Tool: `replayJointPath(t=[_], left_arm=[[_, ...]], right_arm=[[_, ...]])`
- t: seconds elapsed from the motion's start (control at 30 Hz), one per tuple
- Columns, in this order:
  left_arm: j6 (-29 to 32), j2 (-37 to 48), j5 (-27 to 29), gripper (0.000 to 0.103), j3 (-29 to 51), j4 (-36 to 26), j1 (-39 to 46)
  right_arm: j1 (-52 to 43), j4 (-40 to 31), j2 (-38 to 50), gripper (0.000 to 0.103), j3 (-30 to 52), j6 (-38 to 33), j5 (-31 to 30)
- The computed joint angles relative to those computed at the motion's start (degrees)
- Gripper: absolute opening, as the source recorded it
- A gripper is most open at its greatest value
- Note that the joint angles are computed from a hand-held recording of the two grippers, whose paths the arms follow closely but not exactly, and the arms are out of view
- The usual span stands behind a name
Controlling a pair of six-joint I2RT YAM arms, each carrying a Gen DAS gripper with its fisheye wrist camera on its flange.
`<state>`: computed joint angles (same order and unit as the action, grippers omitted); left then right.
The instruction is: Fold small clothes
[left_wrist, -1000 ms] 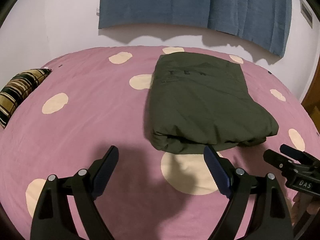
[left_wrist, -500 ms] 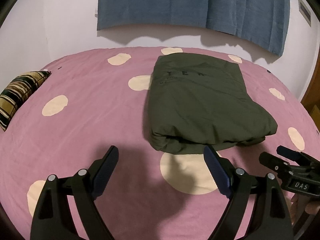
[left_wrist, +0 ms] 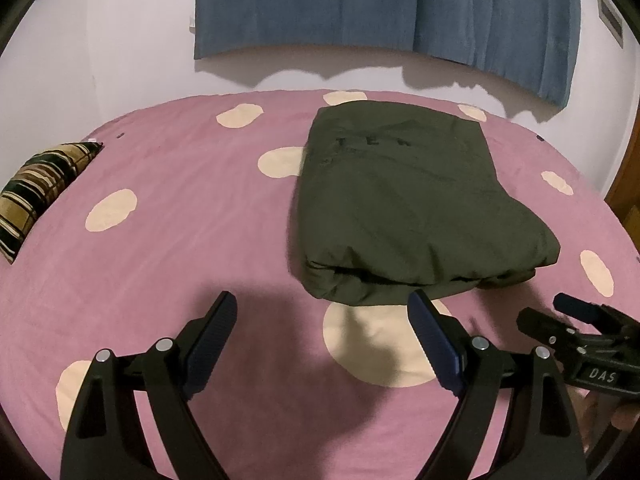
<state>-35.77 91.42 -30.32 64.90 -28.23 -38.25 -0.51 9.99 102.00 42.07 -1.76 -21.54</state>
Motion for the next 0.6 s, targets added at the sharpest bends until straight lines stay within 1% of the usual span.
replayJointPath(t=[0.13, 0.2, 0.27, 0.33, 0.4, 0.43, 0.5, 0.53, 0.6], left_arm=[[-0.5, -0.4, 0.3, 0.089, -0.3, 0.4, 0.2], [-0.3, -1.7, 0.7, 0.089, -1.8, 2.8, 0.1], [1.5, -3.5, -0.1, 0.089, -4.1, 6.5, -0.6], [3.8, -3.5, -0.5, 0.089, -3.4, 6.1, -1.1], [4.8, -4.0, -2.9, 0.089, -2.9, 6.1, -1.2], [4.7, -4.0, -3.6, 0.089, -2.0, 4.6, -0.4], [6.4, -4.8, 0.0, 0.089, -1.1, 3.8, 2.9], [7.7, -4.6, 1.8, 0.089, 0.2, 3.1, 5.8], [9.2, -2.4, 1.4, 0.089, 2.9, 2.7, 10.0]], right_arm=[[0.1, -0.3, 0.3, 0.093, 0.2, -0.1, -0.1], [0.0, -0.3, 0.5, 0.093, 0.2, -0.1, -0.3], [0.0, -0.2, 0.8, 0.093, 0.3, -0.1, -0.5], [-0.2, -0.2, 1.0, 0.093, 0.5, -0.1, -1.2], [-0.7, -0.5, 0.6, 0.093, 0.6, 0.2, -2.4], [-0.9, -0.7, 0.0, 0.093, 0.4, 0.3, -2.7], [-2.1, -2.0, -1.6, 0.093, 0.8, 0.2, -4.6], [-2.8, -2.4, -2.4, 0.093, 1.1, 0.3, -5.8], [-4.8, -3.9, -2.8, 0.093, 3.5, -0.2, -7.3]])
